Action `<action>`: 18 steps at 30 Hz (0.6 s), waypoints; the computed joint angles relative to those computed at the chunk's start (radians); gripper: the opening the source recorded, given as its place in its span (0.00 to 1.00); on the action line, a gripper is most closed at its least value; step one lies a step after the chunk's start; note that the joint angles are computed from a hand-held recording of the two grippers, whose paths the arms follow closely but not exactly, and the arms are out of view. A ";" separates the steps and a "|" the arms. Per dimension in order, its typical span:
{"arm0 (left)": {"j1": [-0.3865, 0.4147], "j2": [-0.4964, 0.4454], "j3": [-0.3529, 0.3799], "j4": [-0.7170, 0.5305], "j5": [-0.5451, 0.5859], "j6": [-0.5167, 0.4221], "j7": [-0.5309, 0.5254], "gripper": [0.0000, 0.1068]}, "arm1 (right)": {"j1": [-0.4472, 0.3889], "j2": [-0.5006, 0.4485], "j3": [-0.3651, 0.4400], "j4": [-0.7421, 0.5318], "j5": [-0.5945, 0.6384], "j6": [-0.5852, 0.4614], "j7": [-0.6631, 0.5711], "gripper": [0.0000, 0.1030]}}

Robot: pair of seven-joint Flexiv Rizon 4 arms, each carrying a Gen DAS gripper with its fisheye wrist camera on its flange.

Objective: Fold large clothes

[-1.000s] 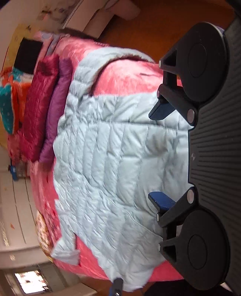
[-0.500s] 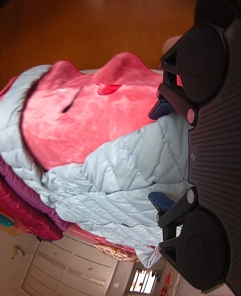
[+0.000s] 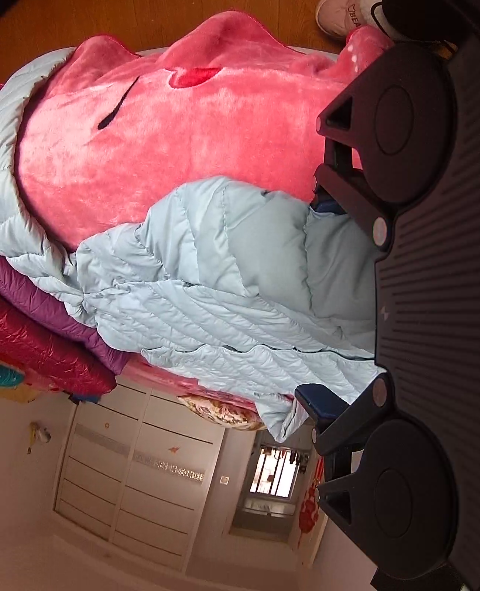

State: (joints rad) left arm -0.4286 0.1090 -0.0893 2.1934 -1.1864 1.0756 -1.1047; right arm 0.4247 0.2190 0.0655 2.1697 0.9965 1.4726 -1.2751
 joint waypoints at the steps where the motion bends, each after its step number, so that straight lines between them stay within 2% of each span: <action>1: 0.001 -0.006 -0.007 -0.005 0.036 0.009 -0.005 0.87 | -0.026 -0.015 0.033 0.009 -0.072 0.008 0.064 1.00; 2: 0.002 -0.010 -0.011 -0.008 0.071 0.017 -0.012 0.86 | -0.062 -0.036 0.072 0.021 -0.182 0.014 0.151 0.96; 3: 0.005 -0.012 -0.012 -0.009 0.111 0.020 -0.018 0.78 | -0.092 -0.047 0.105 0.038 -0.284 0.017 0.231 0.83; 4: 0.009 -0.015 -0.013 -0.015 0.153 0.017 -0.035 0.72 | -0.106 -0.062 0.114 0.047 -0.361 0.007 0.276 0.75; 6: 0.020 -0.020 -0.013 -0.031 0.239 0.002 -0.077 0.43 | -0.087 -0.068 0.098 0.044 -0.391 -0.007 0.286 0.48; 9: 0.017 -0.020 -0.009 -0.045 0.243 -0.004 -0.074 0.20 | -0.065 -0.082 0.083 0.032 -0.405 0.014 0.267 0.37; 11: 0.005 -0.015 -0.008 -0.050 0.188 0.013 -0.052 0.14 | -0.036 -0.074 0.067 0.026 -0.343 0.060 0.226 0.31; 14: -0.023 -0.006 -0.011 -0.062 0.039 0.052 0.002 0.09 | 0.021 -0.072 0.024 -0.010 -0.222 0.127 0.150 0.22; 18: -0.052 0.013 -0.013 -0.094 -0.188 0.092 0.046 0.06 | 0.062 -0.066 -0.007 -0.058 -0.126 0.198 0.106 0.19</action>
